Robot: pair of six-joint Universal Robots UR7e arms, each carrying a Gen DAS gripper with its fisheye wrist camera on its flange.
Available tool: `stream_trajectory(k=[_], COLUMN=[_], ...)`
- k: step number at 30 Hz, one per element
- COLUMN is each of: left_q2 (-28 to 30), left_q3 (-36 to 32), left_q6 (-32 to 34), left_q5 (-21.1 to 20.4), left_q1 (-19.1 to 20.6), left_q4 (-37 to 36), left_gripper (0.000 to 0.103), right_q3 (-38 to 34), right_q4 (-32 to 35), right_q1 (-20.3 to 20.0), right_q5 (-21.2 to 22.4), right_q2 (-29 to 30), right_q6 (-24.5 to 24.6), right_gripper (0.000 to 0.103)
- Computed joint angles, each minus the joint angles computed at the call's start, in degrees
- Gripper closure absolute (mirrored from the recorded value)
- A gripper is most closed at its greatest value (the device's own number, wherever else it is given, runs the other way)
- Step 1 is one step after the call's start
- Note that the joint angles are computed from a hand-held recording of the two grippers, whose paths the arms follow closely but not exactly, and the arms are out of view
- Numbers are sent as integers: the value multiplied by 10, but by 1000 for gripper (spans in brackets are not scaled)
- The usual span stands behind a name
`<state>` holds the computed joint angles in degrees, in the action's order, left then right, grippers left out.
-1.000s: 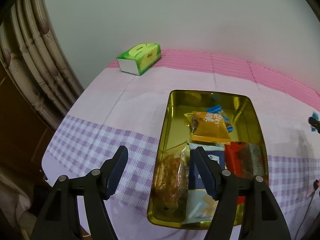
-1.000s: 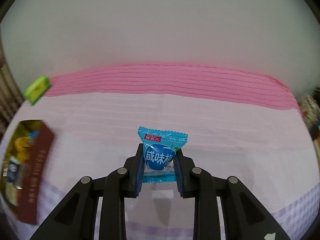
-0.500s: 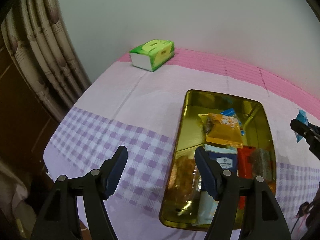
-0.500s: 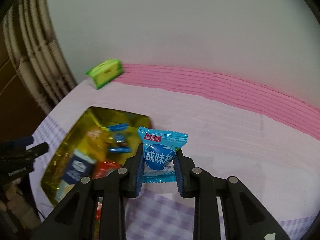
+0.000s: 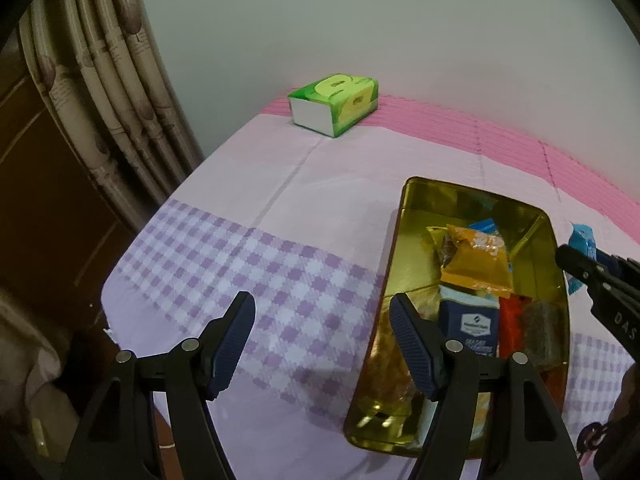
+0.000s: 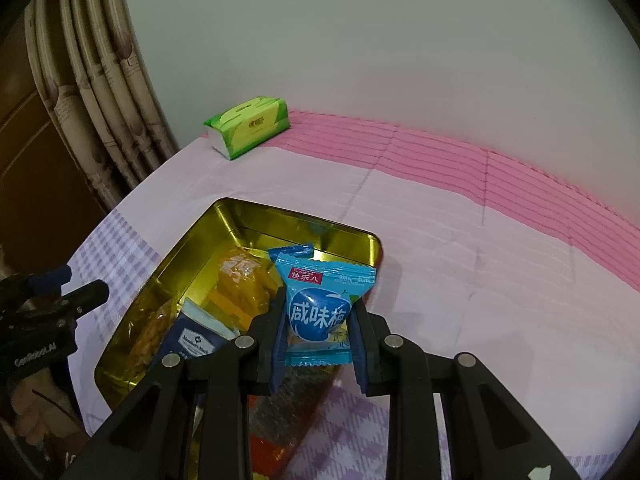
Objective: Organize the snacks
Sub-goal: 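Carry the plum candy into the tin and open the right tool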
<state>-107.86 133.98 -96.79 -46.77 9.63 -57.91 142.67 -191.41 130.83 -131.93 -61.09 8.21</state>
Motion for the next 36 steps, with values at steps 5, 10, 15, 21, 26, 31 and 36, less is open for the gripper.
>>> stream_trajectory(k=[5, 10, 15, 21, 26, 31, 36], left_q2=[-12, -14, -14, -13, -15, -12, -11], left_q3=[1, -1, -2, -3, -1, 0, 1], left_q6=[-8, -14, -16, -19, -12, -4, -2], left_q5=[-5, -1, 1, 1, 1, 1, 1], left_q1=[2, 4, 8, 7, 7, 6, 6], left_q4=[7, 13, 15, 21, 15, 8, 6], left_gripper=[33, 33, 33, 33, 33, 33, 33], right_q3=[-11, -20, -33, -42, -46, -50, -52], right_q4=[4, 7, 13, 24, 30, 27, 28], right_q1=[-3, -10, -15, -23, -25, -28, -32], right_q5=[-1, -2, -4, -1, -10, -12, -11], right_q2=[15, 26, 40, 50, 59, 68, 72], right_q6=[-4, -7, -13, -12, -6, -3, -1], right_gripper=[78, 78, 78, 78, 77, 77, 76])
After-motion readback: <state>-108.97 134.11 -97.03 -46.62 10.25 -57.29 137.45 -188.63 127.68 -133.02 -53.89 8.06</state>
